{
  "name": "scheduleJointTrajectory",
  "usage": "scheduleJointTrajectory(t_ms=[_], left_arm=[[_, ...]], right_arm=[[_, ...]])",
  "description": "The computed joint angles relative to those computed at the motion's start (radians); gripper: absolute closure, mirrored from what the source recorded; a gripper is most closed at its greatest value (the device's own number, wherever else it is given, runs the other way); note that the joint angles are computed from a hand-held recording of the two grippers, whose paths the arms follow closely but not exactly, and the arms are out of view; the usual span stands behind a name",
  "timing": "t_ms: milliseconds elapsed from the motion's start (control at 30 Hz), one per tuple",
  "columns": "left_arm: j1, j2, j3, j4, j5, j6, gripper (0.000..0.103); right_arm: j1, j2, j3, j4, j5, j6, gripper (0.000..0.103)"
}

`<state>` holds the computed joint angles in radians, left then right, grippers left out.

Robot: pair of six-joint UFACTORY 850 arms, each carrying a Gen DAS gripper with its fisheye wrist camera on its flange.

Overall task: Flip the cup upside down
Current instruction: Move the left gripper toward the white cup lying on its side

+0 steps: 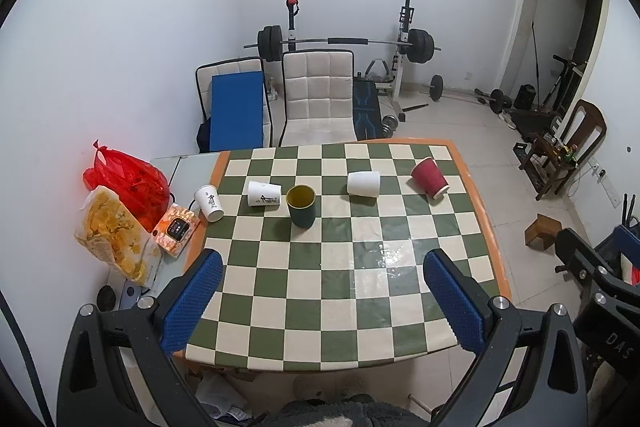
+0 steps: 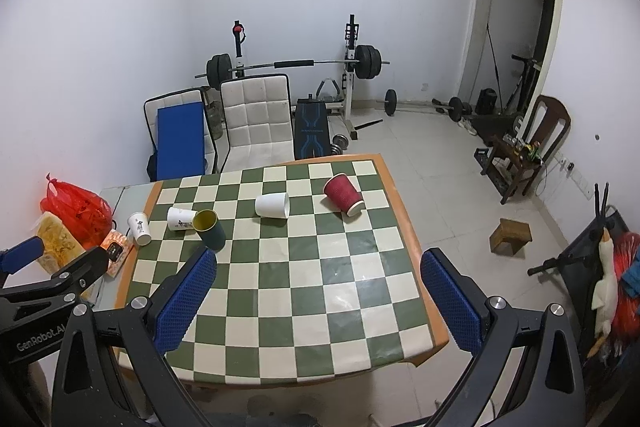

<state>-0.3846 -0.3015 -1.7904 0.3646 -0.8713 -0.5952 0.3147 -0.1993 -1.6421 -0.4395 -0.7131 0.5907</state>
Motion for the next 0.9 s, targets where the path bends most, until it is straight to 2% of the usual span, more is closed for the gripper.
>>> scheduleJointTrajectory(t_ms=[233,400,433,500,633,767,833,900], left_arm=[[0.052,-0.039,0.0,-0.011,0.046,0.039,0.0],[0.075,-0.08,0.0,-0.02,0.084,0.074,0.0],[0.081,-0.105,-0.015,-0.023,0.085,0.086,0.0],[0.088,-0.152,-0.05,-0.043,0.08,0.115,0.0],[0.094,-0.263,-0.155,-0.084,0.028,0.167,0.0],[0.089,-0.407,-0.313,-0.09,-0.044,0.181,0.0],[0.084,-0.492,-0.422,-0.09,-0.099,0.193,0.0],[0.079,-0.613,-0.59,-0.094,-0.175,0.21,0.0]], right_arm=[[-0.009,-0.024,0.019,-0.035,0.003,0.098,0.0],[-0.01,-0.091,-0.007,-0.08,-0.014,0.178,0.0],[-0.01,-0.113,-0.026,-0.083,-0.041,0.181,0.0],[-0.023,-0.151,-0.047,-0.073,-0.04,0.189,0.0],[-0.049,-0.245,-0.115,-0.081,-0.064,0.199,0.0],[-0.088,-0.36,-0.208,-0.035,-0.081,0.151,0.0],[-0.111,-0.43,-0.272,0.004,-0.093,0.105,0.0],[-0.135,-0.506,-0.351,0.06,-0.114,0.049,0.0]])
